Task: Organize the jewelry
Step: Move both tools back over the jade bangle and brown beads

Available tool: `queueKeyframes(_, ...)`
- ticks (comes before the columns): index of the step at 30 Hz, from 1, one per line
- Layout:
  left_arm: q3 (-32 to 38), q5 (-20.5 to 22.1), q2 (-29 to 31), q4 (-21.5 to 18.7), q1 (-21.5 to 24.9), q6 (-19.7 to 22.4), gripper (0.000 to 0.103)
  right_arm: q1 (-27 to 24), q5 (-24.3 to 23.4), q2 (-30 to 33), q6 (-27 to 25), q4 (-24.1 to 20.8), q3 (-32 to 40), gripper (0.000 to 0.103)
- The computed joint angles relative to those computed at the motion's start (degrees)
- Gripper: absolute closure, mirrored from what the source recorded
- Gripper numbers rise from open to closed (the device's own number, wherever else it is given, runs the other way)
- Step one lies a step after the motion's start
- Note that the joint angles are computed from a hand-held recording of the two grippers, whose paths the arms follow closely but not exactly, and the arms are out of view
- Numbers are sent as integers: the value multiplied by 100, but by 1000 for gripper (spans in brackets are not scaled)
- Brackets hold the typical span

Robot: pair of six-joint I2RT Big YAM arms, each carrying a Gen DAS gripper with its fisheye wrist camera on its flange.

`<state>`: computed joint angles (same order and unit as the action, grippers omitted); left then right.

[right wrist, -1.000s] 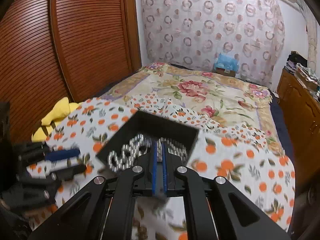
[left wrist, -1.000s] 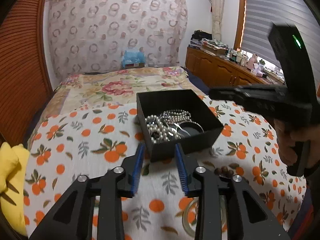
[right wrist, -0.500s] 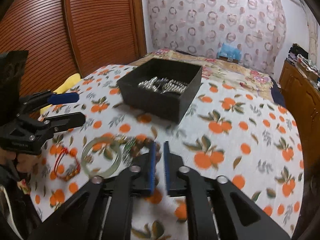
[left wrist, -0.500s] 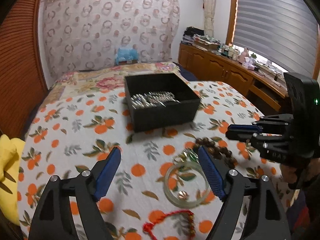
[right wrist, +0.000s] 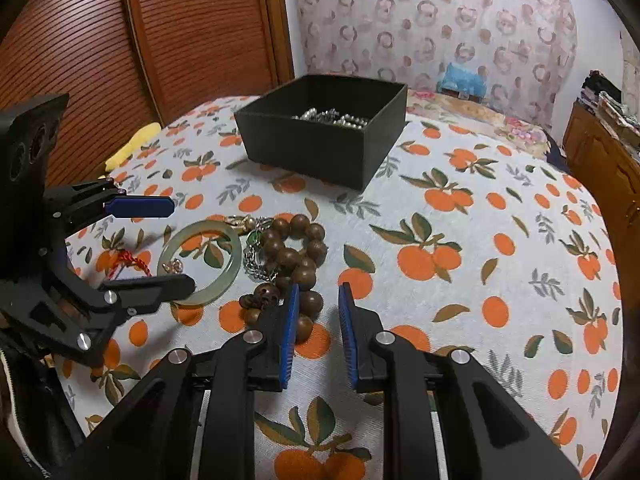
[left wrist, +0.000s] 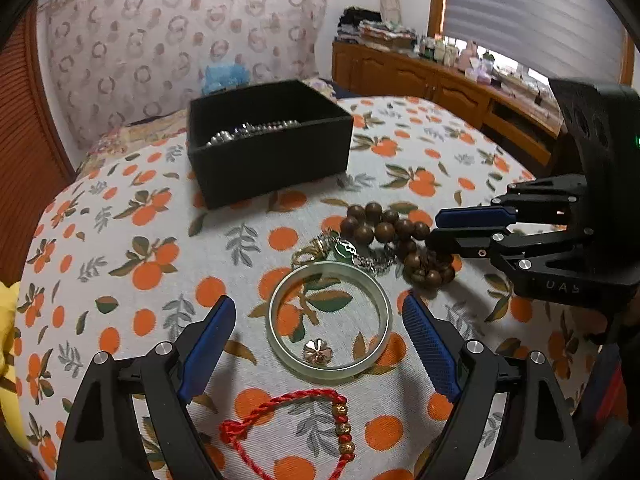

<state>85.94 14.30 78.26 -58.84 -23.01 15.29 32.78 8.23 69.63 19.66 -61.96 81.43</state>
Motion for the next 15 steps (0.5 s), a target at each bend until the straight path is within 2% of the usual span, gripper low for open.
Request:
queueKeyframes(8, 35, -136, 86, -146, -78, 66, 21, 41, 3, -33, 79, 167, -164, 81)
queueKeyframes(15, 71, -342, 154, -195, -157, 140, 21, 66, 97, -35, 57, 128, -157, 82)
